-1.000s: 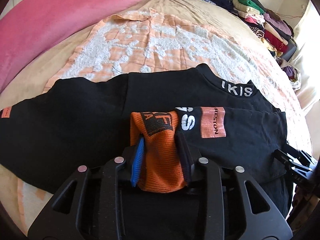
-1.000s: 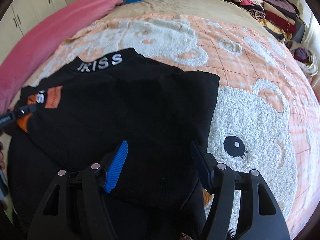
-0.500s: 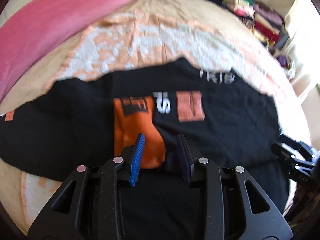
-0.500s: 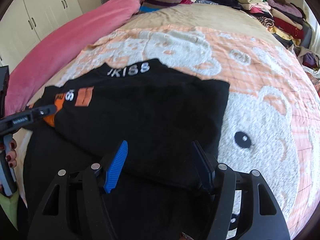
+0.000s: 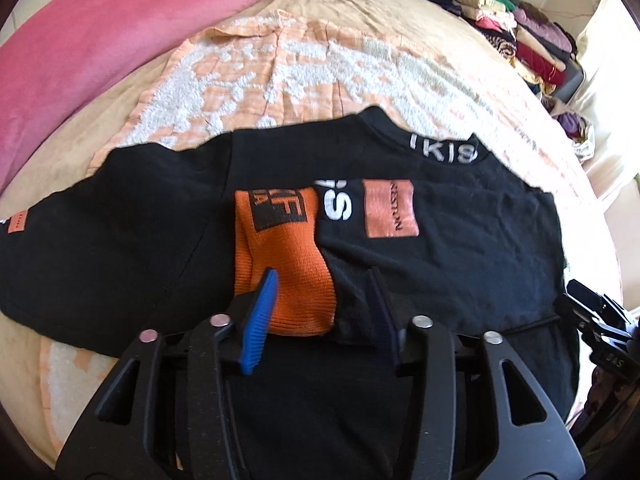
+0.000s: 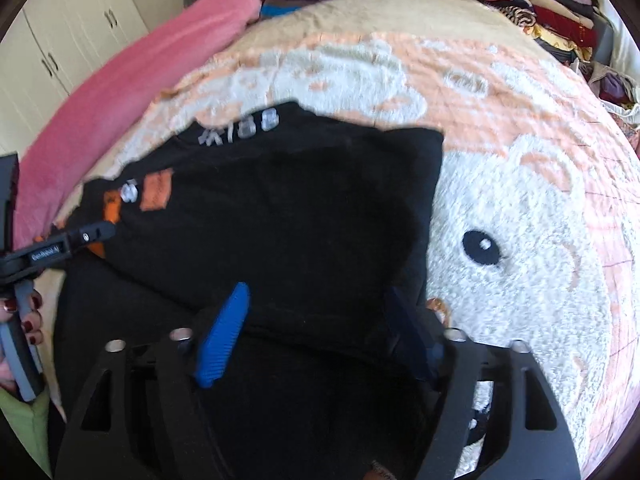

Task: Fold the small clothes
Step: 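Lay the cuff back onto the shirt body with the left tool, release, then move the left tool to the other orange sleeve cuff and grasp it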

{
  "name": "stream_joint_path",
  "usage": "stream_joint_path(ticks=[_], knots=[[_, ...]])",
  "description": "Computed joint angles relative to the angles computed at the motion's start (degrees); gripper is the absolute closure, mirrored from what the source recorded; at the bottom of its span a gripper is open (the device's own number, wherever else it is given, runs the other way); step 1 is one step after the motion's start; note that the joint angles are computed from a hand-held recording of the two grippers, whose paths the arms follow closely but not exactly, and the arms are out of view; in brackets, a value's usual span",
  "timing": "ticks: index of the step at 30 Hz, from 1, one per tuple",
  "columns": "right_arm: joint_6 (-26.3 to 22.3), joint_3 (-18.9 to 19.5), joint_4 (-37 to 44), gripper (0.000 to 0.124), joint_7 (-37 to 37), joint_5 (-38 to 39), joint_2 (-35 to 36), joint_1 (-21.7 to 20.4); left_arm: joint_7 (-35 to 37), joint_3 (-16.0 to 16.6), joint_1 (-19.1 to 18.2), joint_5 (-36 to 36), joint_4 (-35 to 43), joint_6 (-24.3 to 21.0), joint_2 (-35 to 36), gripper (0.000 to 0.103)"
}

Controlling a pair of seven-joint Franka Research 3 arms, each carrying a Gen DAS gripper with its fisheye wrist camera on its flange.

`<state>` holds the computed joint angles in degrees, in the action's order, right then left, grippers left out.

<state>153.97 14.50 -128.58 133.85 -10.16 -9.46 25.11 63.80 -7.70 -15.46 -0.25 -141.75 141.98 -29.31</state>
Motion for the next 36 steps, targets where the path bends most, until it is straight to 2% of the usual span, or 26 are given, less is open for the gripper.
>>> stream_joint_path(ticks=[2, 6, 9, 15, 21, 23, 29, 36], knots=[[1.18, -0.01, -0.71, 0.046, 0.65, -0.27, -1.42, -0.36, -0.39, -0.14, 0.09, 0.14, 0.08, 0.08, -0.63, 0.059], [3.18, 1.0, -1.55, 0.046, 2.01, -1.77, -4.26, -1.7, -0.91, -0.56, 0.0, 0.9, 0.51, 0.06, -2.07, 0.037], [3.84, 2.13, -1.35, 0.046, 2.78, -2.6, -5.69, -2.9, -1.4, -1.27, 0.02, 2.17, 1.06, -0.54, -2.84, 0.026], [4.68, 4.53, -0.29, 0.046, 3.64, -4.62, -8.3, -5.24, -2.36, -2.14, -0.16, 4.27, 1.81, -1.73, -5.17, 0.011], [5.12, 6.44, 1.29, 0.044, 4.18, -6.51, -9.58, -6.68, -3.94, -2.82, 0.42, 7.09, 1.0, -2.94, -8.82, 0.01], [4.49, 7.97, 2.14, 0.025, 5.51, -8.63, -10.02, -8.05, -4.44, -2.77, 0.62, 7.87, 0.72, -3.13, -9.89, 0.01], [1.65, 9.98, 6.37, 0.025, 6.36, -13.81, -8.14, -8.53, -5.86, -2.66, 1.65, 9.92, 0.09, -3.96, -13.08, 0.01], [-0.88, 8.87, 11.98, 0.025, 6.33, -19.42, -3.41, -5.02, -7.01, -1.66, 2.68, 10.96, -1.3, -4.97, -15.83, 0.01]])
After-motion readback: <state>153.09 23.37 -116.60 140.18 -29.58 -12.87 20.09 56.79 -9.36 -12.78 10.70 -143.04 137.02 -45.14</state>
